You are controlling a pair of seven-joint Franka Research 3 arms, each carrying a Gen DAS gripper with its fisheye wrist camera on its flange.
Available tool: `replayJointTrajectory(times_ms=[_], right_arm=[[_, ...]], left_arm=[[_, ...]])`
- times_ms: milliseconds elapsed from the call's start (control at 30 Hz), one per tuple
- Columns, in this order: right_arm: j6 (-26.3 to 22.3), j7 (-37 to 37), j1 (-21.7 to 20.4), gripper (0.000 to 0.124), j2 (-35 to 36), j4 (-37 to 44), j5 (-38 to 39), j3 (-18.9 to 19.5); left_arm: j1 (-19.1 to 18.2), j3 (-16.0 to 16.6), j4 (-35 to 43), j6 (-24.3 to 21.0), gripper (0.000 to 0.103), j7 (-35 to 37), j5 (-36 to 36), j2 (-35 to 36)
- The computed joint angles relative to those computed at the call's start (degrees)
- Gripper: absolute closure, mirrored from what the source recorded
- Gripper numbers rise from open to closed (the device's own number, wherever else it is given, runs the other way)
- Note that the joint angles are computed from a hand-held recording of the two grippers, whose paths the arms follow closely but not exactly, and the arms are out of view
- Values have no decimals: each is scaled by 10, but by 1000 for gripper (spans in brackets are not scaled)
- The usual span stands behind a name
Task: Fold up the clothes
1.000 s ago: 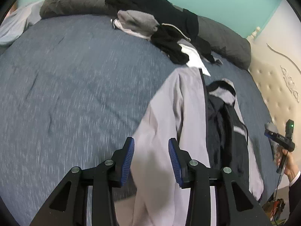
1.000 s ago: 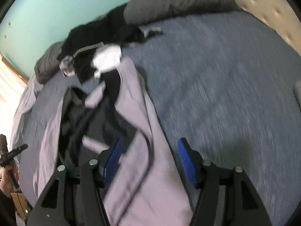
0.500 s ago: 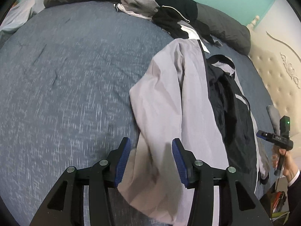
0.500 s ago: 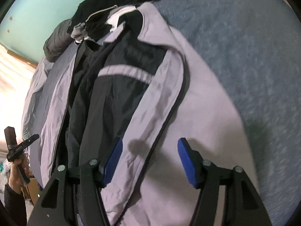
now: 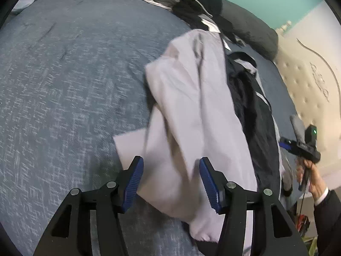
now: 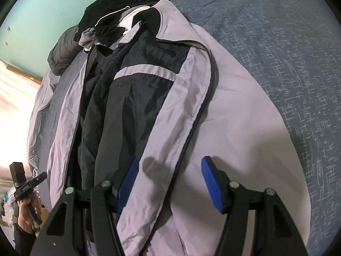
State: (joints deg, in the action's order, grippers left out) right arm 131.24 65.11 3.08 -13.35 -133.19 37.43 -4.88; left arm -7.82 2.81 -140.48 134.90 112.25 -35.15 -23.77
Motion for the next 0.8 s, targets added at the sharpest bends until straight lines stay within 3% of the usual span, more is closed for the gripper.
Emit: replayJointTrajectory(times_ms=[167, 200, 267, 300, 533, 800], right_arm=[[7, 16, -3, 62, -4, -7, -6, 1], [8, 19, -3, 62, -6, -9, -7, 1], [7, 24, -3, 62, -11, -12, -10, 1], [7, 25, -2, 62, -12, -13, -12, 1], [8, 26, 0, 62, -14, -7, -11, 0], [10, 30, 0, 62, -19, -6, -11, -1]], left_arm=[[-8, -10, -12, 4, 46, 8, 19, -8], [-10, -10, -11, 1, 51, 7, 21, -6], [-13, -13, -12, -3, 94, 10, 28, -2], [-14, -14, -13, -3, 101, 11, 32, -1], [0, -7, 3, -8, 102, 12, 58, -7], [39, 8, 92, -3, 102, -8, 125, -2]])
